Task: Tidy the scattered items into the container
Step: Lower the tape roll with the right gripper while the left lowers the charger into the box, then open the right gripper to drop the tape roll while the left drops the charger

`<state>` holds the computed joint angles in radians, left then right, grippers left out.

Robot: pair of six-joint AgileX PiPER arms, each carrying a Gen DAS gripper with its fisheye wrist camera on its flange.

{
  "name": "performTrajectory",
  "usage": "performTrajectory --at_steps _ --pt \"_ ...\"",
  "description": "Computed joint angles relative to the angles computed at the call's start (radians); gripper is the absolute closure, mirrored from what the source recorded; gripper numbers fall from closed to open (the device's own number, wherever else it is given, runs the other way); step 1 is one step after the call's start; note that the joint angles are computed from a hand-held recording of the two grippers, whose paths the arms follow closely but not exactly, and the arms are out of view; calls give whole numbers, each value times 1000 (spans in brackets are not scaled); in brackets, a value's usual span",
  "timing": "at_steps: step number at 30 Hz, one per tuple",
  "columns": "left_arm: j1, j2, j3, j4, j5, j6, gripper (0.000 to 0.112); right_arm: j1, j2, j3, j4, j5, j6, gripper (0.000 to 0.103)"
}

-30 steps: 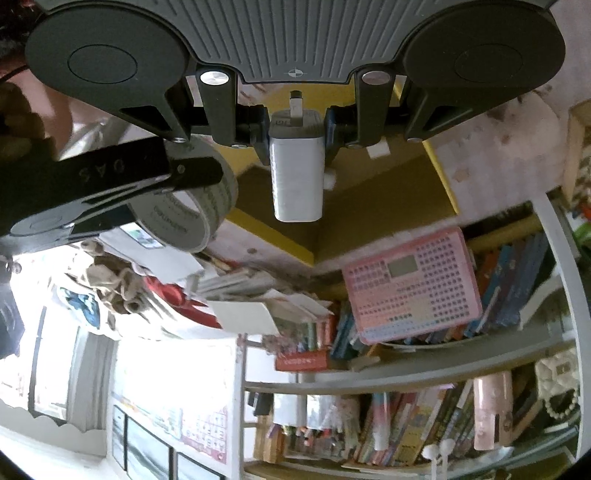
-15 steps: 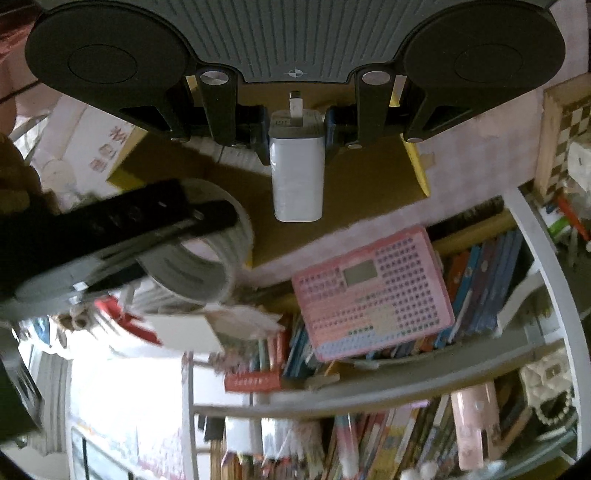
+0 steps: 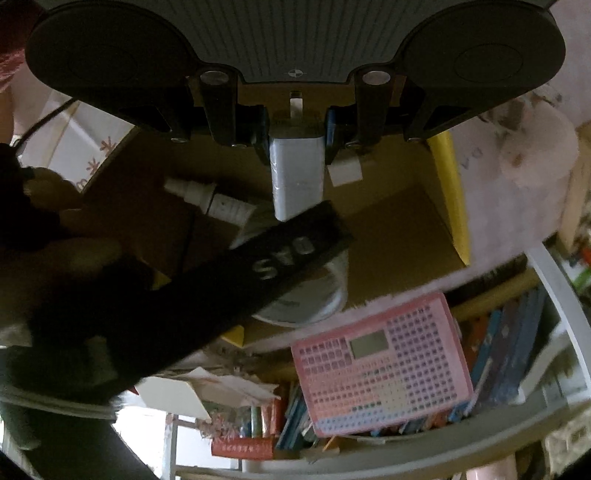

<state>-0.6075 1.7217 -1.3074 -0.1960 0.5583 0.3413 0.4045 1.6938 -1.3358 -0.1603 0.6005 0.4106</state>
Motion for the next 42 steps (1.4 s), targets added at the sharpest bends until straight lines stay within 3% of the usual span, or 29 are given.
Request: performTrajectory --at_steps 13,27,30,37,42 --pt "6 93 -108 -12 101 -55 87 -58 189 -198 117 162 -165 21" --pt "-7 95 -112 5 94 -72 87 -78 226 -222 126 201 -171 21" --pt "-17 85 -109 40 87 -92 80 -79 215 -207 131 187 -167 20" --pt "-50 5 -34 168 0 -181 38 -58 132 -136 115 122 -146 8" --pt "-57 -62 21 193 -40 -202 32 -35 62 -82 80 86 -101 8"
